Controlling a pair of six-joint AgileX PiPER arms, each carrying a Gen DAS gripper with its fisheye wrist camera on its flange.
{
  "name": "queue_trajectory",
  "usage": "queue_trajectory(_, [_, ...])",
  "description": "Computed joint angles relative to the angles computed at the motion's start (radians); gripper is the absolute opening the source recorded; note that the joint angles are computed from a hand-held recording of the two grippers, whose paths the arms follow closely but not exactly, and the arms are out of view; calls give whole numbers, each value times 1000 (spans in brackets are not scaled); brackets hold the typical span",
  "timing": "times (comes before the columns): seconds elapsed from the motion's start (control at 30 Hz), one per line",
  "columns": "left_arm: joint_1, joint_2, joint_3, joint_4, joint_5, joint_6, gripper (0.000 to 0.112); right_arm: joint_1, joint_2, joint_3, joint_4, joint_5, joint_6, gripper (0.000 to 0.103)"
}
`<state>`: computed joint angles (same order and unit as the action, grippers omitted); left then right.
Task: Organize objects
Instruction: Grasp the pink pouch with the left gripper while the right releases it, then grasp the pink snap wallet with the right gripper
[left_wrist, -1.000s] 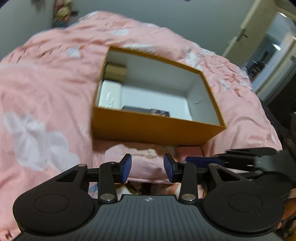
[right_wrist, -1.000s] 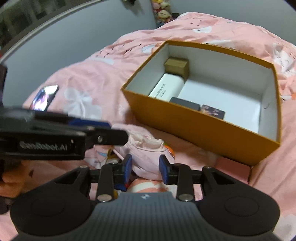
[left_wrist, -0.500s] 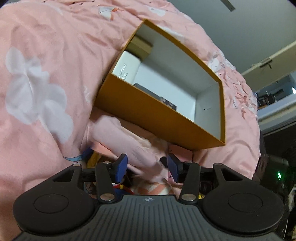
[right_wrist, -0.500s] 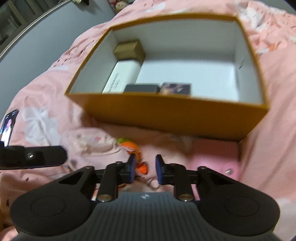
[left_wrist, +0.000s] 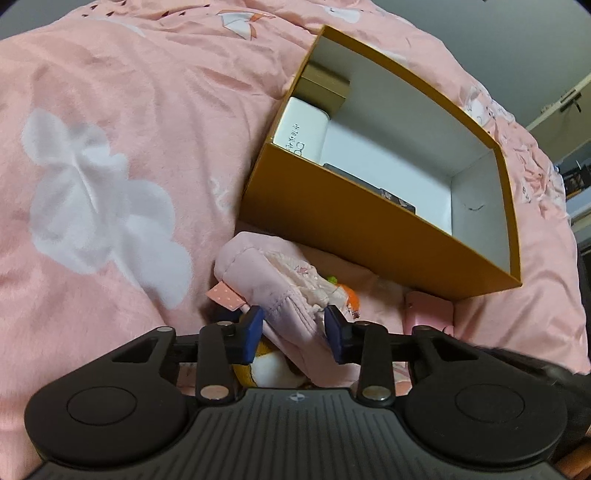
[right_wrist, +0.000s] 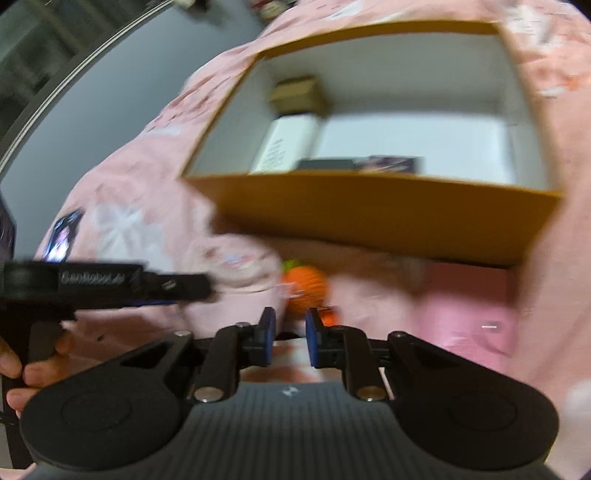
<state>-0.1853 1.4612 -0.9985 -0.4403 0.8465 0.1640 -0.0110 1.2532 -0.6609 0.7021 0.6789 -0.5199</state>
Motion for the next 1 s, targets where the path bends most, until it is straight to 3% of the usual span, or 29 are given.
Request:
queue_trajectory(0.1, [1, 3, 17, -28, -21, 54, 34, -52, -24, -4, -212, -28, 176, 28])
queue_trajectory(0.2, [12, -12, 34, -71, -32, 122, 22, -90, -1, -15, -359, -40, 288, 42])
queue_trajectory(0.33, [35, -71, 54, -178, -17, 321, 21, -155, 78, -26, -271, -26, 186, 42])
queue_trajectory(0.4, [29, -73, 41, -186, -1, 382, 20, -145, 121, -35, -294, -44, 216, 42])
queue_trajectory(0.5, [-3, -48, 17, -110, -9, 352, 20, -133, 179, -48, -324, -60, 267, 43])
queue_trajectory(0.57, [-5, -26, 4, -63, -12, 292, 20, -149, 216, -58, -293, -60, 234, 49])
queue_trajectory(0.77, [30, 32, -30, -42, 24, 191, 29, -205, 314, -84, -127, -45, 63, 61])
queue_trajectory(0.83, [48, 45, -32, -56, 31, 166, 39, -215, 345, -90, -70, -39, 17, 66])
queue_trajectory(0.9, [53, 54, -33, -51, 20, 136, 52, -211, 342, -85, -62, -44, 9, 66])
queue_trajectory(1.0, [50, 61, -39, -41, 16, 101, 56, -212, 298, -74, -87, -37, 43, 54])
